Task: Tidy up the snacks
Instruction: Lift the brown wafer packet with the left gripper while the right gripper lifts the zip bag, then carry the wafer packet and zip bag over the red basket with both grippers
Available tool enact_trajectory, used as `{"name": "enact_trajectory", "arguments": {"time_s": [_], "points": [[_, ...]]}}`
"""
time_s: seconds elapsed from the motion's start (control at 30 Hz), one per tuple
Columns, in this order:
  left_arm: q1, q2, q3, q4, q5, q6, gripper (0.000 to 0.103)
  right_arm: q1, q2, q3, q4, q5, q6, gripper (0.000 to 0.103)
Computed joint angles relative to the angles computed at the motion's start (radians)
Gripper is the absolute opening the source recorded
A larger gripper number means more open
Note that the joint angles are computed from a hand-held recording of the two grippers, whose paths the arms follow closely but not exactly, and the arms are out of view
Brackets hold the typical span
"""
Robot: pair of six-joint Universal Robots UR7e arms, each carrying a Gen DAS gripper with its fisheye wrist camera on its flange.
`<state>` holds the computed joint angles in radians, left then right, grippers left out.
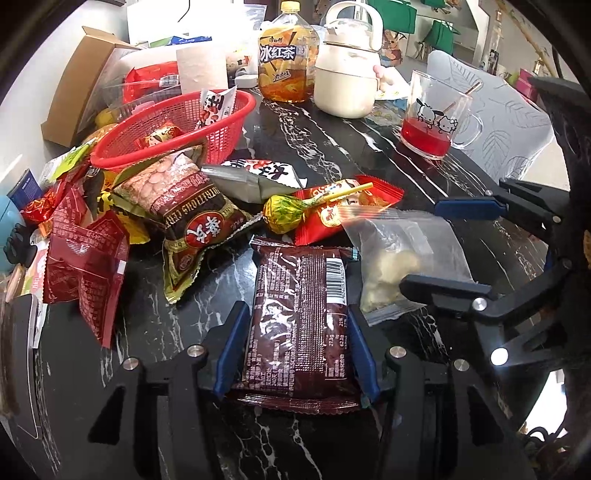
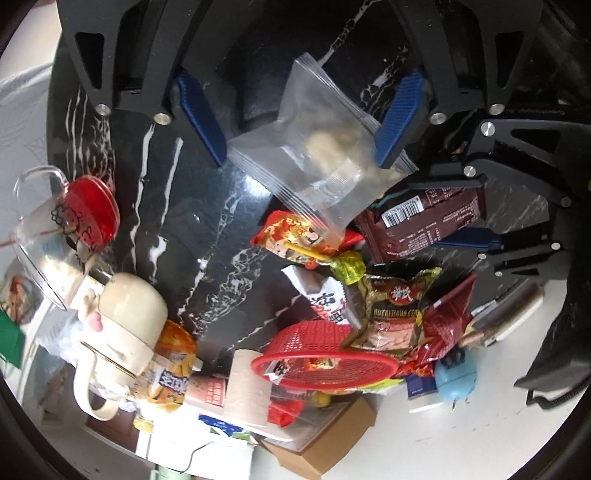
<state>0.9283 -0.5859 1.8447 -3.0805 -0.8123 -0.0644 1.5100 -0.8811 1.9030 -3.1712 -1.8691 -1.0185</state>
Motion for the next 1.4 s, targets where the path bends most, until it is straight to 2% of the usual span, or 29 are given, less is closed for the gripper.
{"name": "enact_trajectory", "arguments": {"time_s": [0.03,0.07,0.1,0.27,0.73,1.1,1.4], "points": [[0.0,0.001,0.0,-0.002,0.001,0.001,0.052,0.0,-0.002,0.001,0.006,0.001,0.005,0.078],[0.0,0.002,0.0,-0.003,0.003,0.002,0.052,-0.001,-0.006,0.003,0.015,0.003,0.005,0.071],[-0.001,0.003,0.0,-0.006,0.003,0.002,0.052,-0.001,-0.01,0.0,0.048,-0.001,0.015,0.053],[0.001,-0.004,0.007,-0.008,-0.008,-0.011,0.05,-0.005,-0.024,0.019,0.048,0.014,0.028,0.046],[-0.008,-0.034,0.039,-0.001,-0.068,-0.049,0.047,-0.033,-0.086,0.073,0.098,0.103,0.134,0.045],[-0.037,-0.067,0.095,-0.068,-0.058,-0.049,0.047,-0.035,-0.134,0.134,0.066,0.161,0.172,0.045],[-0.078,-0.106,0.158,-0.181,-0.004,-0.021,0.047,-0.015,-0.155,0.167,0.018,0.201,0.174,0.045]]}}
